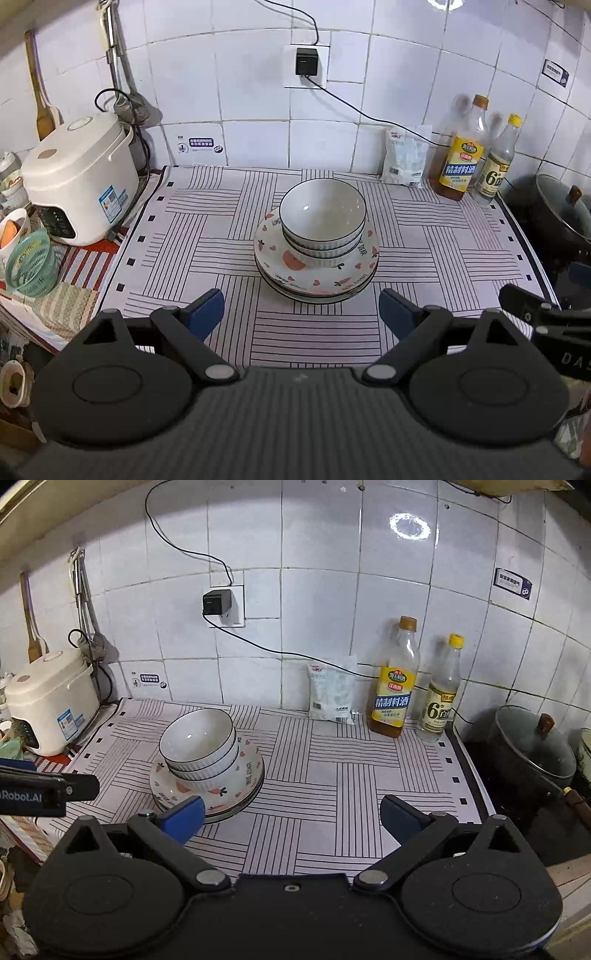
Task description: Organize plates and bowls
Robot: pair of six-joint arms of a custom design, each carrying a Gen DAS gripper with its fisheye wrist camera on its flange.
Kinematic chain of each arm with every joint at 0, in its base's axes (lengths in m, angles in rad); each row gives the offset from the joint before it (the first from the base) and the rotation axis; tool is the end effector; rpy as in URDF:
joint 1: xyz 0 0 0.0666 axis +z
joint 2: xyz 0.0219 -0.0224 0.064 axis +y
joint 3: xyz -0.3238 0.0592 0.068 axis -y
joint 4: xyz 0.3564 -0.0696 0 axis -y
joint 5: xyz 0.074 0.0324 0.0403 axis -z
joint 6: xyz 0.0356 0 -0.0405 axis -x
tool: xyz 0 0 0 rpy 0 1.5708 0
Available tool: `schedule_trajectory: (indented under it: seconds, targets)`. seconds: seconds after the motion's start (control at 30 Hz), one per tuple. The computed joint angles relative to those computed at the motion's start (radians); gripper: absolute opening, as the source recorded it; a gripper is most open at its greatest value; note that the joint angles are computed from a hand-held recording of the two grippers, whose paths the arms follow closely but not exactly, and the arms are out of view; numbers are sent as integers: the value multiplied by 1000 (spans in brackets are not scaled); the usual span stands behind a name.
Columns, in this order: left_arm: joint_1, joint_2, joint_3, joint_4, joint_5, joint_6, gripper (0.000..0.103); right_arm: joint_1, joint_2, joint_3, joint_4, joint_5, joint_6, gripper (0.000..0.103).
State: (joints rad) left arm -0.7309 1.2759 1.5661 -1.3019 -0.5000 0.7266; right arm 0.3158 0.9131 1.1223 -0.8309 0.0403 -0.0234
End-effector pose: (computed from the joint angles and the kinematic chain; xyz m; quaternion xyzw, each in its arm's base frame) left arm 0.3015 -0.2479 0.4728 -0.0663 0.9314 -0.0006 0.3578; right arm 0.3003 0.0962 0.4385 -0.1204 0.8812 0.0594 0.4533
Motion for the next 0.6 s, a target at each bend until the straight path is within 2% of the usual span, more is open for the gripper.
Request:
schedule_trajectory:
  seconds: [0.23, 0.6]
  targets:
    - [2, -14, -30, 2, -1, 2, 91, 39, -28, -35, 20, 61, -9, 102]
    - [-29, -35, -62, 9, -7, 14, 91, 51, -45, -43, -9, 88, -46, 102]
